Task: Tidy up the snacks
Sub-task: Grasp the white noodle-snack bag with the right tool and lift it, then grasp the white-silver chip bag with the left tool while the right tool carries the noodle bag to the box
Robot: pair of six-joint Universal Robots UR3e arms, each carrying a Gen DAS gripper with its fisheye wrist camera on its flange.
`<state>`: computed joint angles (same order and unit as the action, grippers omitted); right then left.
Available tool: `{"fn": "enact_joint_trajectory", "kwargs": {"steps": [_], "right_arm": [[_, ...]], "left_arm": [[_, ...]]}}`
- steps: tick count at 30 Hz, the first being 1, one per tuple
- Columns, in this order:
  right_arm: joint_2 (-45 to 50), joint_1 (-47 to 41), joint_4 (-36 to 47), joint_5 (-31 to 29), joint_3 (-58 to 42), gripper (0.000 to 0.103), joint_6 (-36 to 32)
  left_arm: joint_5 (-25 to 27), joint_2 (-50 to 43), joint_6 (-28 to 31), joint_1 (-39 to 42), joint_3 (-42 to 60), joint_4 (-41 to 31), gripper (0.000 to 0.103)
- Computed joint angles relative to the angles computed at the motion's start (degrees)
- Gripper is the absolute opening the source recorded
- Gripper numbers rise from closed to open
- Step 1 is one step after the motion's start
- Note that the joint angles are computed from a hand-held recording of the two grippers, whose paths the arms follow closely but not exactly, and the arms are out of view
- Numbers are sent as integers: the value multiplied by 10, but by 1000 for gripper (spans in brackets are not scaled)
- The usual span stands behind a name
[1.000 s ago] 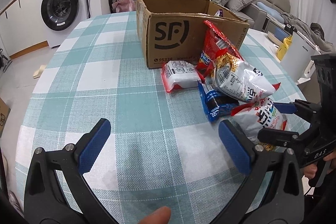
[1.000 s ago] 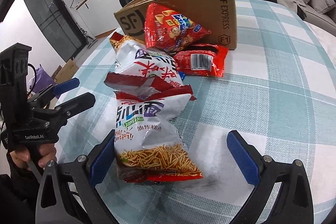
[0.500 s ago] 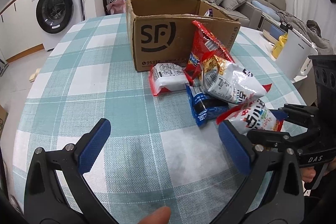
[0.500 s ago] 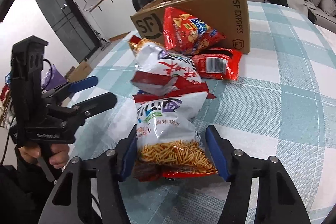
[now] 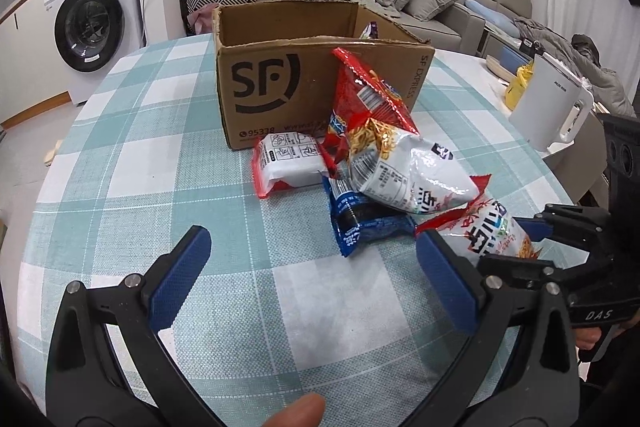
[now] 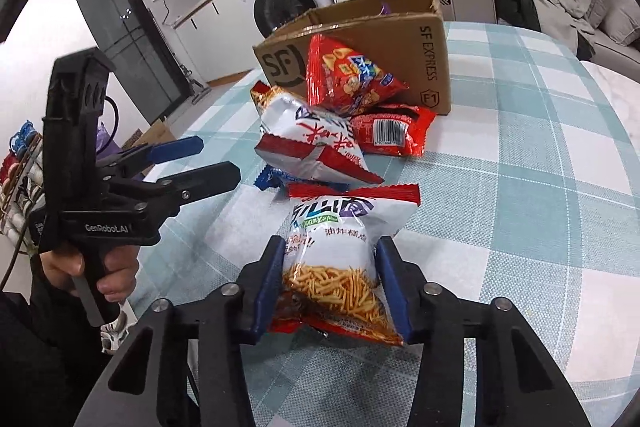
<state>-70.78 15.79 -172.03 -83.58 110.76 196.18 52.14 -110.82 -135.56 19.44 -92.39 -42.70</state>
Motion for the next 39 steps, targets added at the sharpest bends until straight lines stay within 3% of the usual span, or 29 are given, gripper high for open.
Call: {"fn": "enact_joint_trajectory", "kwargs": {"steps": [4,14,22,31,33,35,39], "right_arm": [[35,7,19,-12,-33,53,9],[-25,-14,-75,4,72,46,38],[-65,-38,-98,-21,122,46,52],[-70,-51,-93,-22,125,46,49],[-72,-52,-91,-22,125,46,51],[-74,-53,-87,-23,124,46,50],[-74,-55,-87,-23,122,46,50]], "left_arm": [[4,1,-4,-2,-3,4,102],[-1,-5,-2,-12,14,-11,102],[-19,-5,22,-41,33,-50,102],[4,-53,-5,-92,99,-56,102],[1,-69,-4,-99,125,-73,96],[-4,-84,4,-103,156,-108,77],[-17,-97,21,-102,180,-141,65]]}}
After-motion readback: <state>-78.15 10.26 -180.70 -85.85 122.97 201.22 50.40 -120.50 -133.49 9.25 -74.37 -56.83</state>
